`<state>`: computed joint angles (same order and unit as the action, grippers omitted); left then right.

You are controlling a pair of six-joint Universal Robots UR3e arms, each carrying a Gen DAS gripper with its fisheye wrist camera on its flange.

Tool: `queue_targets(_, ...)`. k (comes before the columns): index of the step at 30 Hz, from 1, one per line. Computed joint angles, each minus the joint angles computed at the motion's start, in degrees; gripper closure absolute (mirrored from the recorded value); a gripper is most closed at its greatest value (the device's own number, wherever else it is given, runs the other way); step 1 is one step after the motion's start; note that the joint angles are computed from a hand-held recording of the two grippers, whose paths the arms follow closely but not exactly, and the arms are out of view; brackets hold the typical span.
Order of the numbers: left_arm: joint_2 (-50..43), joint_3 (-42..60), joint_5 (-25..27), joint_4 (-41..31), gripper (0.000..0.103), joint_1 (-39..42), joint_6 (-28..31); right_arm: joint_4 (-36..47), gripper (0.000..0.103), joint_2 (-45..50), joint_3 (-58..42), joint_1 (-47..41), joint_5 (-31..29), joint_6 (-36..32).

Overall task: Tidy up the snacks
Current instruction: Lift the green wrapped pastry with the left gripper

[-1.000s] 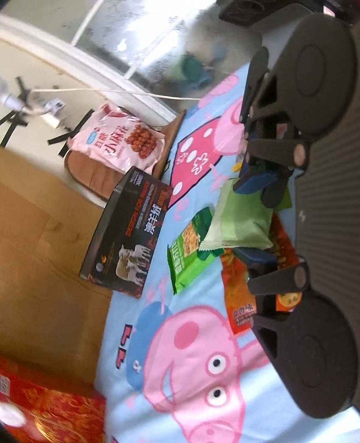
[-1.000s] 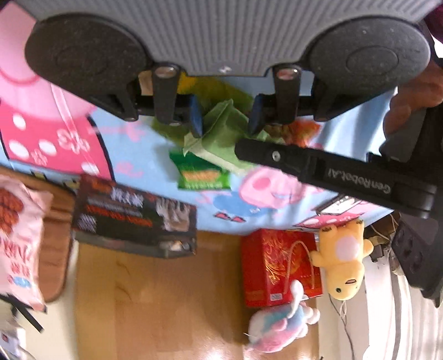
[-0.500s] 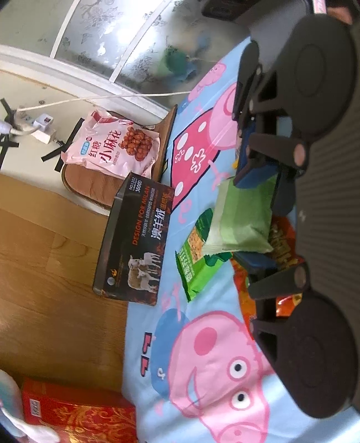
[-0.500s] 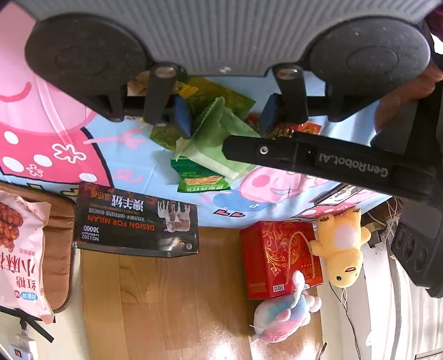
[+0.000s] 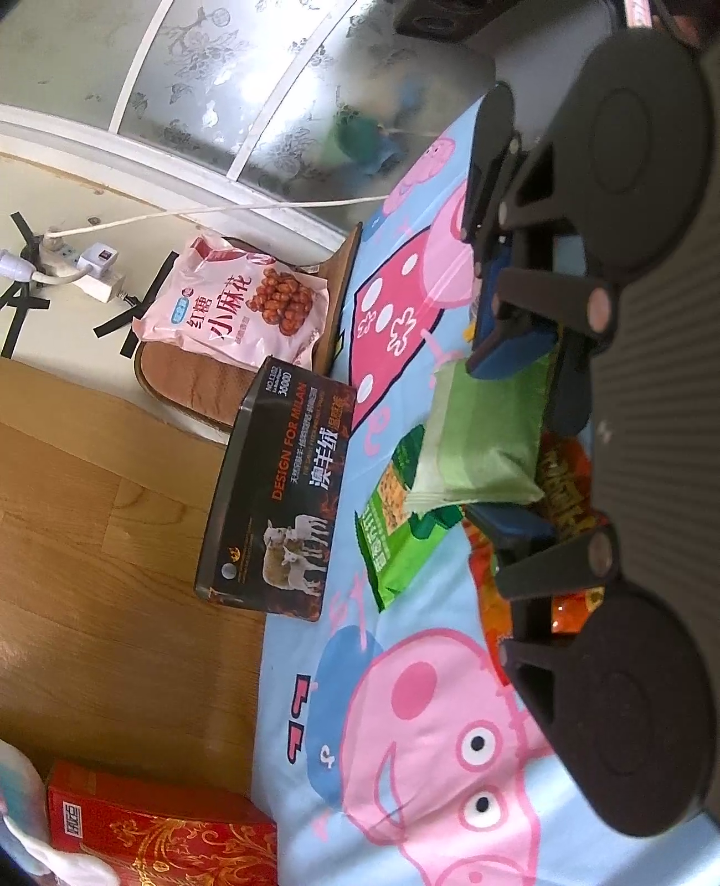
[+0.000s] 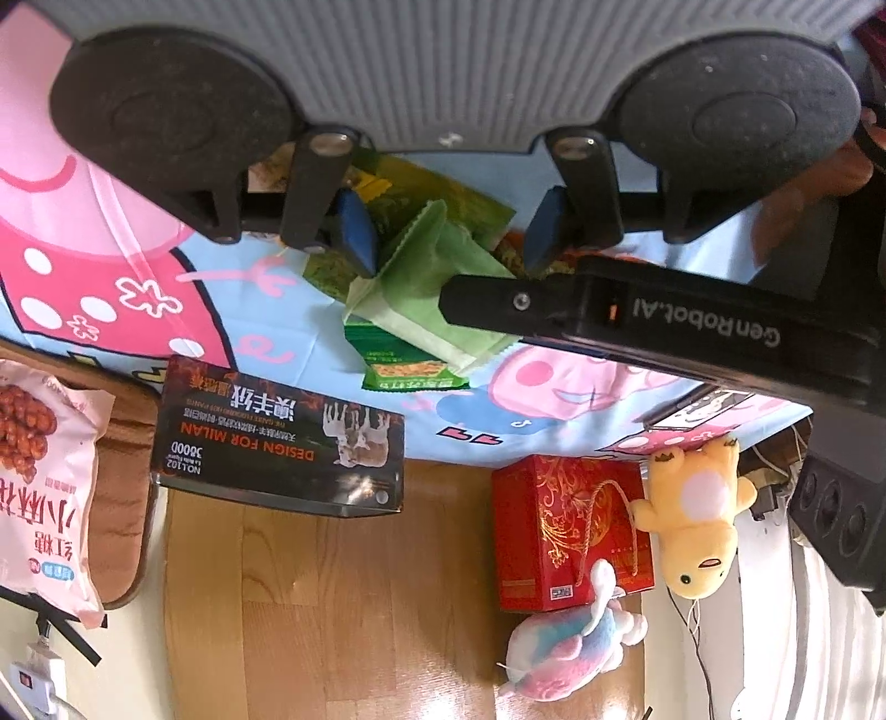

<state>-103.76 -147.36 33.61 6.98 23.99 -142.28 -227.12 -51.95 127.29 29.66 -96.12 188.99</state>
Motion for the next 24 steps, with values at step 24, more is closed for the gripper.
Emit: queue_targets(24, 1.9, -0.3, -0.77, -4.16, 0.052, 0.51, 3.01, 4.83, 0.03, -0.12, -2.89, 2.32, -4.65, 0.33)
